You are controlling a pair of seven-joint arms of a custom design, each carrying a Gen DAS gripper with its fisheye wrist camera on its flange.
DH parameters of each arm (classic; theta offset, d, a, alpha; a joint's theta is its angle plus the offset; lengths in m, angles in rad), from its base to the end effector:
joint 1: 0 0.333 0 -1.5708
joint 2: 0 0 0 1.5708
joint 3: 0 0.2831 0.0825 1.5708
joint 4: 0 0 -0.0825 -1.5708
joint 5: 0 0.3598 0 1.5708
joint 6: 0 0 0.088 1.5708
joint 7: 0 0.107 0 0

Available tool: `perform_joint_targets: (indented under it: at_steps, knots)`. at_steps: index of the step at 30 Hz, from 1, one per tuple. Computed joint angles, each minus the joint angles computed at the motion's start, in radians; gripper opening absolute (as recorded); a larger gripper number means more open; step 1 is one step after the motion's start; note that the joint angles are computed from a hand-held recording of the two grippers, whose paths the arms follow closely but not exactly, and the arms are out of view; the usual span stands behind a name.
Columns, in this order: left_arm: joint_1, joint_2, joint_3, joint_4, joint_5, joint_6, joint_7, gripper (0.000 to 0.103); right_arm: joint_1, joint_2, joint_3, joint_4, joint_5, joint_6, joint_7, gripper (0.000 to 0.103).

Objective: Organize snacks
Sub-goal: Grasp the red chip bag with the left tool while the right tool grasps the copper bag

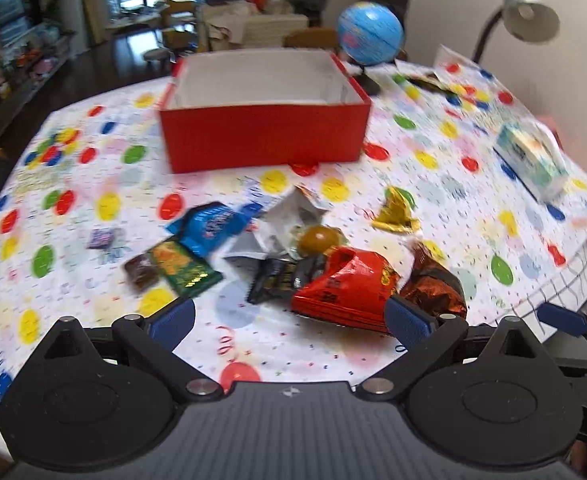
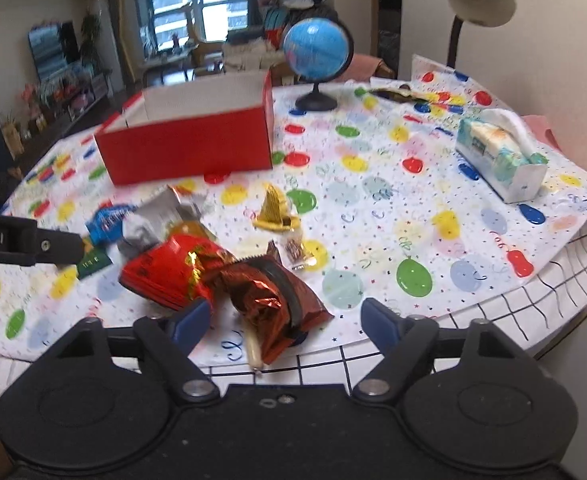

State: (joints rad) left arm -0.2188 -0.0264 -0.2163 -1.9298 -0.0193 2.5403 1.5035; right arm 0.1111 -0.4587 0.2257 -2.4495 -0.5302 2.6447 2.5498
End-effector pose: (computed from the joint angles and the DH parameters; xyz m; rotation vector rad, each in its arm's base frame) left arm 0.5224 -0.2438 0.5446 -1.5516 2.2354 -0.7786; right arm 0.4147 0.1674 0.5106 -1.5446 1.9735 -0.7453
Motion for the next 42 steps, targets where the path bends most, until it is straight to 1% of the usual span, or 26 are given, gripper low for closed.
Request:
perform_joint_targets:
  at_steps: [4, 7, 10, 12, 15, 18, 22, 24, 25, 26, 27, 29, 30, 33, 36, 39, 42]
  knots:
    - [-0.013, 0.087, -0.011, 0.083, -0.018, -0.038, 0.055, 0.101, 0.007, 0.058, -0.028, 0.024, -0.002, 0.007, -0.074, 0.073]
    - [-0.025, 0.159, -0.015, 0.161, 0.007, -0.077, 0.061, 0.101, 0.019, 0.096, -0.056, 0.042, 0.02, 0.018, -0.13, 0.073]
    - [-0.024, 0.223, -0.021, 0.242, -0.014, -0.123, 0.098, 0.101, 0.035, 0.132, -0.084, 0.062, 0.053, 0.033, -0.212, 0.073]
    - [-0.024, 0.268, -0.027, 0.306, -0.03, -0.174, 0.14, 0.101, 0.036, 0.154, -0.088, 0.076, 0.055, 0.035, -0.256, 0.073]
    - [-0.028, 0.348, -0.031, 0.423, -0.046, -0.279, 0.176, 0.101, 0.041, 0.19, -0.106, 0.099, 0.078, 0.044, -0.314, 0.072]
    - [-0.038, 0.399, -0.03, 0.495, -0.045, -0.333, 0.185, 0.101, 0.05, 0.22, -0.121, 0.118, 0.113, 0.056, -0.374, 0.071]
    - [-0.046, 0.449, -0.03, 0.563, -0.05, -0.382, 0.193, 0.101, 0.061, 0.243, -0.133, 0.13, 0.169, 0.057, -0.413, 0.068]
    - [-0.054, 0.462, -0.023, 0.578, -0.038, -0.388, 0.183, 0.101, 0.065, 0.246, -0.136, 0.129, 0.196, 0.057, -0.422, 0.066]
    - [-0.056, 0.464, -0.021, 0.579, -0.033, -0.386, 0.179, 0.101, 0.065, 0.246, -0.135, 0.128, 0.201, 0.055, -0.422, 0.061]
    - [-0.056, 0.468, -0.02, 0.582, -0.033, -0.384, 0.175, 0.098, 0.064, 0.246, -0.132, 0.128, 0.202, 0.054, -0.417, 0.056]
    - [-0.054, 0.469, -0.019, 0.582, -0.035, -0.384, 0.171, 0.091, 0.063, 0.246, -0.13, 0.127, 0.202, 0.054, -0.409, 0.056]
    - [-0.047, 0.474, -0.022, 0.59, -0.049, -0.396, 0.169, 0.086, 0.058, 0.241, -0.126, 0.123, 0.199, 0.057, -0.386, 0.053]
    - [-0.042, 0.475, -0.025, 0.589, -0.062, -0.396, 0.171, 0.082, 0.055, 0.237, -0.125, 0.119, 0.199, 0.059, -0.371, 0.051]
    - [-0.035, 0.466, -0.027, 0.579, -0.079, -0.394, 0.168, 0.073, 0.048, 0.226, -0.119, 0.111, 0.195, 0.058, -0.329, 0.049]
    - [-0.036, 0.45, -0.023, 0.556, -0.078, -0.377, 0.152, 0.066, 0.042, 0.213, -0.113, 0.101, 0.189, 0.057, -0.284, 0.048]
    - [-0.025, 0.437, -0.027, 0.535, -0.098, -0.365, 0.156, 0.062, 0.038, 0.198, -0.107, 0.091, 0.182, 0.055, -0.251, 0.046]
    - [-0.011, 0.415, -0.031, 0.505, -0.122, -0.344, 0.169, 0.06, 0.036, 0.185, -0.101, 0.085, 0.176, 0.053, -0.222, 0.045]
